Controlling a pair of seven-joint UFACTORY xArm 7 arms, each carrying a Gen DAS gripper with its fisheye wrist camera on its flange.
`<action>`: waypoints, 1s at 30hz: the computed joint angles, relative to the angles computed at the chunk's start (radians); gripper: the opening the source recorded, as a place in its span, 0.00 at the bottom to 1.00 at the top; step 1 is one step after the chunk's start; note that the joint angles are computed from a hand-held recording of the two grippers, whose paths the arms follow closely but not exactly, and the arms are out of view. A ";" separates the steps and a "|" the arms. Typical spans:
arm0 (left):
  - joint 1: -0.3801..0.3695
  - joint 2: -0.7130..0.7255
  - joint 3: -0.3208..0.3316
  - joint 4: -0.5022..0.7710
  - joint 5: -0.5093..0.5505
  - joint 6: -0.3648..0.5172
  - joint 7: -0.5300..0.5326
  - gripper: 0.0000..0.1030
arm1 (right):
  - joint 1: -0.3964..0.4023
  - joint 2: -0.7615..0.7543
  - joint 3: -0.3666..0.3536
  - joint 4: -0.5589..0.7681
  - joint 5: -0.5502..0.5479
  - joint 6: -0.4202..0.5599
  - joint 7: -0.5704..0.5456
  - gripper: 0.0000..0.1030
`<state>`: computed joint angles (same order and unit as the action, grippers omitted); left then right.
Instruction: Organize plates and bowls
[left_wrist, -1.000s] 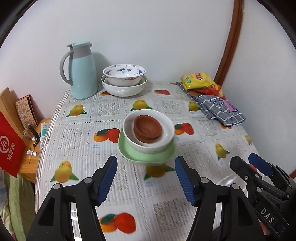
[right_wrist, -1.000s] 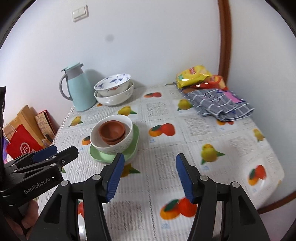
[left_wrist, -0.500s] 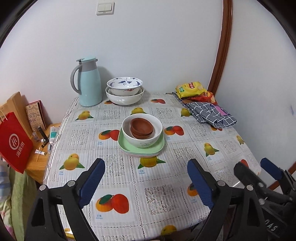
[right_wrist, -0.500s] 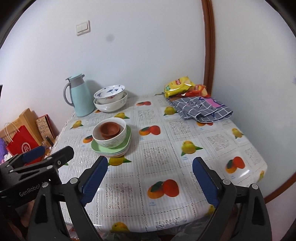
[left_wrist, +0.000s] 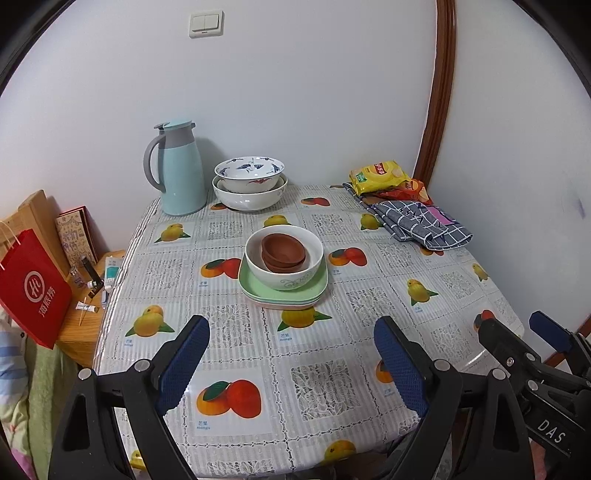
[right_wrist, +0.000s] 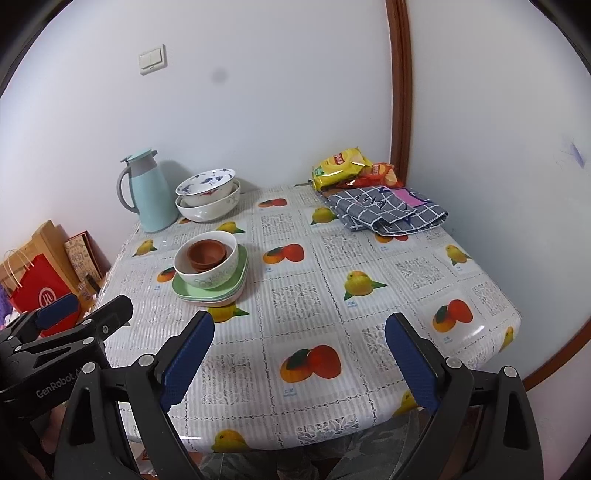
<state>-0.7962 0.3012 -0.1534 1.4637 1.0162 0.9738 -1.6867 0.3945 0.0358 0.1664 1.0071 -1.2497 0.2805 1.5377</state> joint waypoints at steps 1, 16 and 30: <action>-0.001 -0.001 0.000 -0.002 0.002 0.001 -0.001 0.88 | 0.001 -0.001 0.000 -0.001 0.002 0.002 0.000 0.90; -0.006 -0.005 -0.003 -0.004 0.008 0.007 -0.006 0.88 | 0.001 -0.013 0.010 -0.010 -0.012 0.019 0.011 0.90; -0.004 -0.013 -0.011 -0.013 0.010 0.010 0.008 0.88 | -0.004 -0.027 0.015 -0.021 -0.008 0.016 0.006 0.90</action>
<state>-0.8002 0.2881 -0.1641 1.4511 1.0259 0.9841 -1.6788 0.3909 0.0091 0.1810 0.9861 -1.2573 0.2969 1.5432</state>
